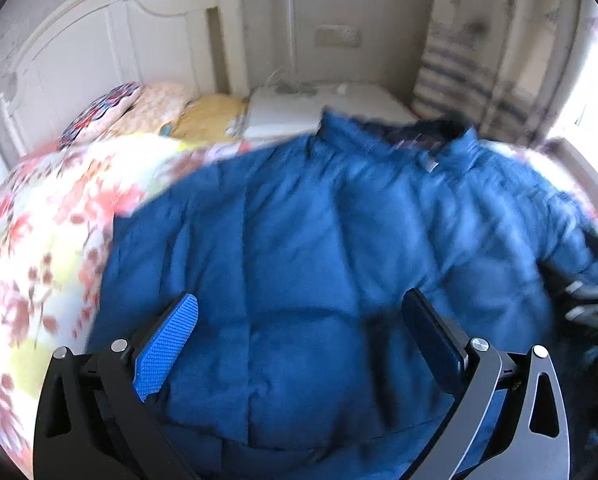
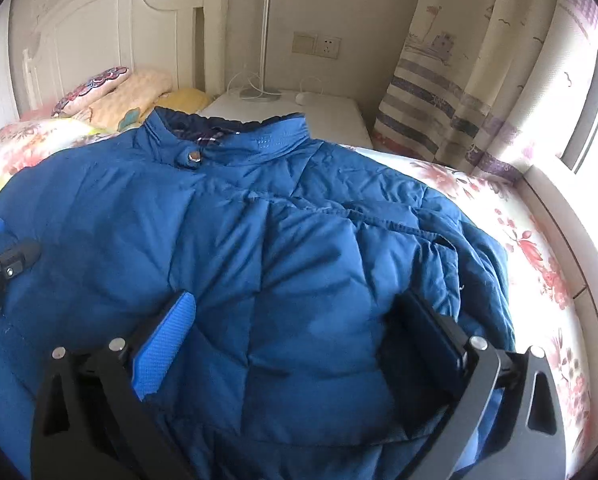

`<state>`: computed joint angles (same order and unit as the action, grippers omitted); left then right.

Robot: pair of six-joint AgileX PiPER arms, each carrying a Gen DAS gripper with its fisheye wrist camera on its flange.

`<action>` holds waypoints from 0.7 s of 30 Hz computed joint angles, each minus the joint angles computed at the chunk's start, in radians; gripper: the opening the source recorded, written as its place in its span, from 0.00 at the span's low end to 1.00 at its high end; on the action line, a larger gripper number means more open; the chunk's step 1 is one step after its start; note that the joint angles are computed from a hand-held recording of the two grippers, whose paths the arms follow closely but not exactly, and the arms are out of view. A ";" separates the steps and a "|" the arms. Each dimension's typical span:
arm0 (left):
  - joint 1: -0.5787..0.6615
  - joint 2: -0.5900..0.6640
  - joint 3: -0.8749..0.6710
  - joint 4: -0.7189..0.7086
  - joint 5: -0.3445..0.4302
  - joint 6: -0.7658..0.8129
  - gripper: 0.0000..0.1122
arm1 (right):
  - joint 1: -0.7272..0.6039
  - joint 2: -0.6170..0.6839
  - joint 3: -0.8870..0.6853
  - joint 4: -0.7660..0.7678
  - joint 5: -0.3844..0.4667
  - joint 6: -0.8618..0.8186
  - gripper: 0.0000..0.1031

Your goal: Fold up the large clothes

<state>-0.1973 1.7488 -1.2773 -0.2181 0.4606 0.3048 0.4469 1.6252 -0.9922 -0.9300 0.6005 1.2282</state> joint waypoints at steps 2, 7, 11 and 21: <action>0.010 0.005 -0.081 -0.013 0.023 -0.014 0.87 | 0.010 0.006 -0.001 -0.019 0.014 0.016 0.98; -0.014 0.215 -0.400 0.243 0.204 -0.258 0.87 | 0.012 0.004 0.007 -0.027 0.008 0.031 0.98; 0.018 0.340 -0.469 0.184 0.228 -0.213 0.88 | 0.011 0.001 0.008 -0.025 0.005 0.030 0.98; 0.011 0.309 -0.414 0.211 0.182 -0.251 0.88 | -0.004 -0.001 0.017 -0.014 -0.027 0.027 0.98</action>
<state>-0.1865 2.0580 -1.6913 -0.0070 0.6424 0.0539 0.4431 1.6242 -0.9753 -0.9442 0.5730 1.2555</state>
